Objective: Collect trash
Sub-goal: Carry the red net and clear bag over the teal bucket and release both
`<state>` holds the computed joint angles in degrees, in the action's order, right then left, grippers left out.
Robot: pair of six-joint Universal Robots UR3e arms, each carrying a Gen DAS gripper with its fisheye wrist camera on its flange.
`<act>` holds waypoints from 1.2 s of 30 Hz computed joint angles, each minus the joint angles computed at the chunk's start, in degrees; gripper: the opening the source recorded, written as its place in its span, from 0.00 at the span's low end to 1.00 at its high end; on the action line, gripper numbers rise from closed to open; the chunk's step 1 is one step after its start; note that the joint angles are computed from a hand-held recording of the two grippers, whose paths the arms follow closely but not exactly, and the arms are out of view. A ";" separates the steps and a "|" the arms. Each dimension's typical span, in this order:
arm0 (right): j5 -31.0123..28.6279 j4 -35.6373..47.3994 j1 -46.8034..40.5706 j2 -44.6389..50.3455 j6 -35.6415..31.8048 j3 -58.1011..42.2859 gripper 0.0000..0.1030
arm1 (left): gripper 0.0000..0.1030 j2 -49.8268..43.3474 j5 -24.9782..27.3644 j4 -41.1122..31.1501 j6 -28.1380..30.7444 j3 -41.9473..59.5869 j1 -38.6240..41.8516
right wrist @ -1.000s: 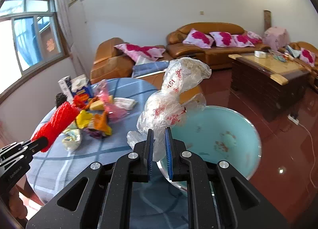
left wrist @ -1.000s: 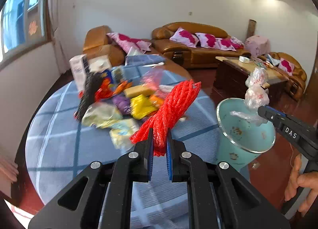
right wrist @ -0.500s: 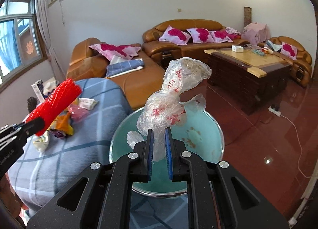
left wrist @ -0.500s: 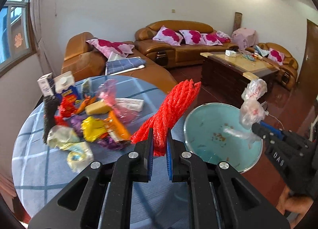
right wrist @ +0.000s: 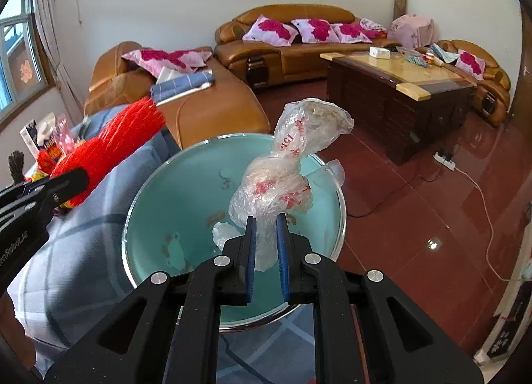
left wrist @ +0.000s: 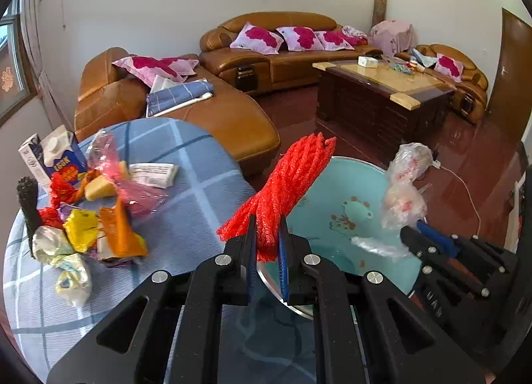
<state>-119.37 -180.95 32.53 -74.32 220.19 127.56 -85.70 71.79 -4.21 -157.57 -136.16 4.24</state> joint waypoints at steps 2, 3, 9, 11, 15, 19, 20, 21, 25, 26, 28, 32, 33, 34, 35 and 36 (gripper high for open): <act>0.74 -0.30 -0.30 0.81 -0.38 -0.09 0.16 | 0.10 -2.78 1.73 1.32 -1.24 1.34 -2.28; 1.47 -0.86 -0.72 1.13 -0.72 0.17 0.17 | 0.11 -4.05 2.48 1.95 -1.72 1.91 -3.20; 1.47 -1.90 -1.35 0.57 1.34 1.61 0.27 | 0.11 -9.17 5.82 2.77 -3.38 5.02 -6.78; -0.48 -1.63 -0.73 -0.26 2.90 1.86 0.28 | 0.11 -9.79 6.50 2.81 -4.00 5.51 -7.64; -4.97 -1.19 0.07 -2.59 6.72 3.35 0.32 | 0.11 -10.15 7.27 2.36 -4.71 6.30 -8.76; -7.76 -1.03 -0.01 -4.92 9.31 5.52 0.35 | 0.23 -10.09 7.94 2.29 -4.95 6.46 -9.35; -7.82 -0.86 -0.05 -5.23 9.66 5.73 0.35 | 0.30 -9.99 8.47 2.14 -5.17 6.57 -9.60; -7.82 -0.74 -0.14 -5.41 9.81 5.81 0.35 | 0.44 -9.70 8.97 2.10 -5.62 6.53 -9.79; -8.45 -0.68 0.50 -5.93 10.62 5.97 0.38 | 0.49 -7.48 9.05 1.98 -5.96 5.52 -8.59; -8.76 -0.81 0.84 -5.88 10.83 5.94 0.38 | 0.50 -6.64 8.99 1.75 -5.83 5.17 -7.97; -9.12 -0.64 1.32 -6.21 10.91 5.82 0.39 | 0.54 -5.35 8.89 1.69 -5.75 4.39 -7.06; -10.65 -0.22 3.30 -5.94 11.13 4.70 0.42 | 0.61 -2.47 8.61 1.77 -5.11 2.70 -4.72; -11.12 -0.07 3.83 -5.52 11.31 4.19 0.42 | 0.63 -1.48 8.25 1.92 -4.81 1.73 -4.15; -11.59 0.45 4.31 -5.41 11.28 3.48 0.42 | 0.67 -0.58 7.86 1.66 -4.47 1.20 -3.49; -12.15 0.89 4.99 -5.33 11.24 2.93 0.42 | 0.68 0.60 6.92 1.45 -3.64 0.27 -2.05; -12.39 1.14 5.32 -5.22 11.09 2.42 0.43 | 0.71 1.60 5.76 1.45 -2.72 -0.74 -0.53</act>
